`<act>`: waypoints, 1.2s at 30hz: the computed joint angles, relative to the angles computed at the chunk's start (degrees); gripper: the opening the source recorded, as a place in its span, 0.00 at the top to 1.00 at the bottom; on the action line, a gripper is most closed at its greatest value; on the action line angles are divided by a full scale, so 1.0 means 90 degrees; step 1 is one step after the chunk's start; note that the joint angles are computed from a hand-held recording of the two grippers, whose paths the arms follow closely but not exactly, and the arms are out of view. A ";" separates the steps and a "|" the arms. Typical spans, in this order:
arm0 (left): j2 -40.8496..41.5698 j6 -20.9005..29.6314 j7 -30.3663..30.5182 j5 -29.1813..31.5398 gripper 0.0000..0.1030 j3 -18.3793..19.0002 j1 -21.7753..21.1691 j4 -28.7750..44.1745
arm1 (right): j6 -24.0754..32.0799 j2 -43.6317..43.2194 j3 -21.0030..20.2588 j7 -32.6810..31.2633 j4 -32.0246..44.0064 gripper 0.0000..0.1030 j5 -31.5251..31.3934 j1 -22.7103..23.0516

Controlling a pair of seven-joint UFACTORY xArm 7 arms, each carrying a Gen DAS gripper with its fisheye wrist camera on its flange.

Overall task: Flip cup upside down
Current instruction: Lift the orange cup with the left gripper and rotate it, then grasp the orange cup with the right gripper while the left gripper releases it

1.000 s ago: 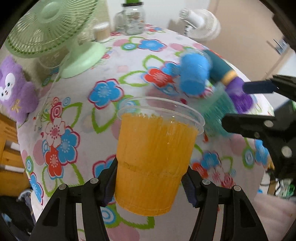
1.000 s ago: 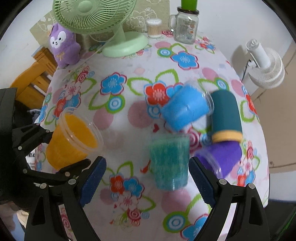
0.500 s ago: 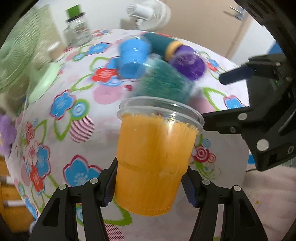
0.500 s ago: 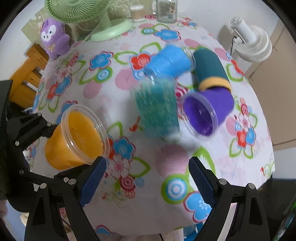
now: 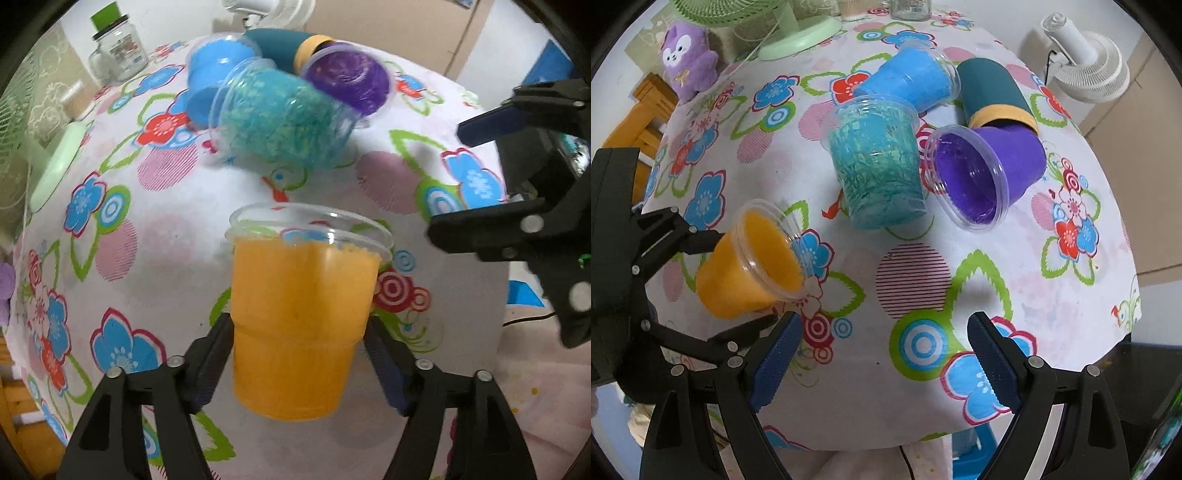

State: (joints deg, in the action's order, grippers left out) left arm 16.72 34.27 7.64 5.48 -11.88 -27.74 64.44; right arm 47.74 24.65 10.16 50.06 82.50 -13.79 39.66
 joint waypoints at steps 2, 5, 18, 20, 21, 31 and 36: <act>-0.0031 0.0065 -0.0149 0.0022 0.24 0.0053 -0.0010 0.0008 | -0.0029 -0.0064 0.0023 -0.0161 -0.0055 0.10 -0.0007 -0.0040; -0.0260 0.0079 -0.0552 -0.0005 0.20 0.0105 -0.0002 -0.0139 | -0.0102 -0.0118 0.0089 -0.0579 -0.0056 0.10 0.0041 -0.0135; -0.1781 0.0458 -0.3968 -0.0029 0.14 0.0044 0.0189 -0.1186 | -0.0293 0.0251 0.0295 -0.3612 0.1033 0.10 0.0201 -0.0210; -0.1980 0.0365 -0.4557 -0.0125 0.14 -0.0012 0.0222 -0.1418 | -0.0243 0.0395 0.0388 -0.4311 0.1259 0.10 0.0323 -0.0215; -0.2057 0.0358 -0.4921 -0.0106 0.14 -0.0052 0.0228 -0.1516 | -0.0188 0.0490 0.0414 -0.4638 0.1395 0.10 0.0383 -0.0198; -0.2372 0.0461 -0.7755 0.0320 0.14 -0.0328 0.0248 -0.2023 | 0.0903 0.1522 0.0377 -0.7578 0.2906 0.10 0.0545 0.0258; -0.2479 0.0461 -0.8621 0.0543 0.14 -0.0377 0.0216 -0.2238 | 0.1659 0.2240 0.0204 -0.8511 0.3946 0.10 0.0542 0.0586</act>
